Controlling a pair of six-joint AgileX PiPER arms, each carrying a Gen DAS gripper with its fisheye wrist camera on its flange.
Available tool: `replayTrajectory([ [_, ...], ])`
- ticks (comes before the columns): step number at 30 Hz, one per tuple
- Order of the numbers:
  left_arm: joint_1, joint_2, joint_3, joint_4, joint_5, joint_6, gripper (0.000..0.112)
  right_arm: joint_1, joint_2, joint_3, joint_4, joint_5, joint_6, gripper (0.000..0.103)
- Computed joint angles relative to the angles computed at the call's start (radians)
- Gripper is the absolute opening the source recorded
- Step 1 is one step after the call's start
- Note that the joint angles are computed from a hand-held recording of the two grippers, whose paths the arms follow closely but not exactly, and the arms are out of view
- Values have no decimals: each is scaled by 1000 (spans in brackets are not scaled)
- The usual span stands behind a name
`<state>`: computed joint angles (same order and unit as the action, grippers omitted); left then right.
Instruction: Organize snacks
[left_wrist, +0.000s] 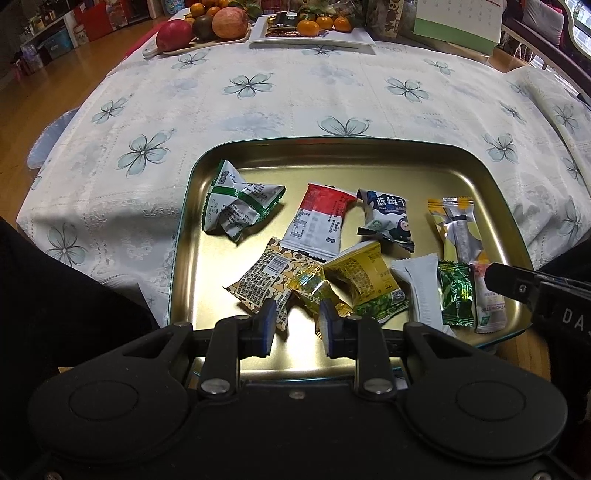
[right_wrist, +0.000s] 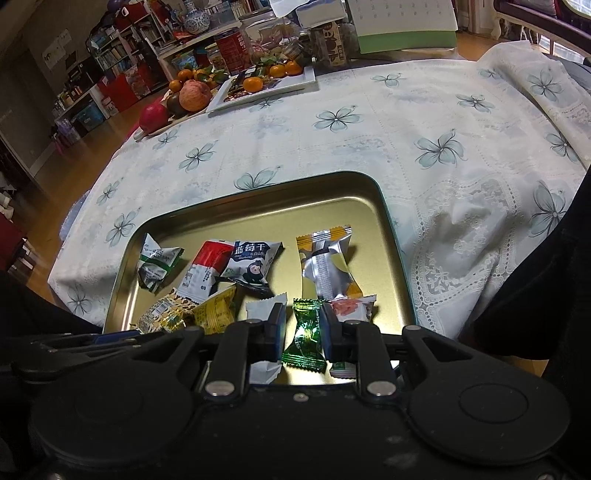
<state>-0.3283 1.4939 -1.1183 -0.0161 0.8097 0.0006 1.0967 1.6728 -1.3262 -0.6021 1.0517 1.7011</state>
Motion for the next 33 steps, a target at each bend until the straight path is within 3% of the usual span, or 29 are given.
replayTrajectory([
  [33,0,9,-5,9,7,-16,35,2,5,-1,4,-3,-7,23],
])
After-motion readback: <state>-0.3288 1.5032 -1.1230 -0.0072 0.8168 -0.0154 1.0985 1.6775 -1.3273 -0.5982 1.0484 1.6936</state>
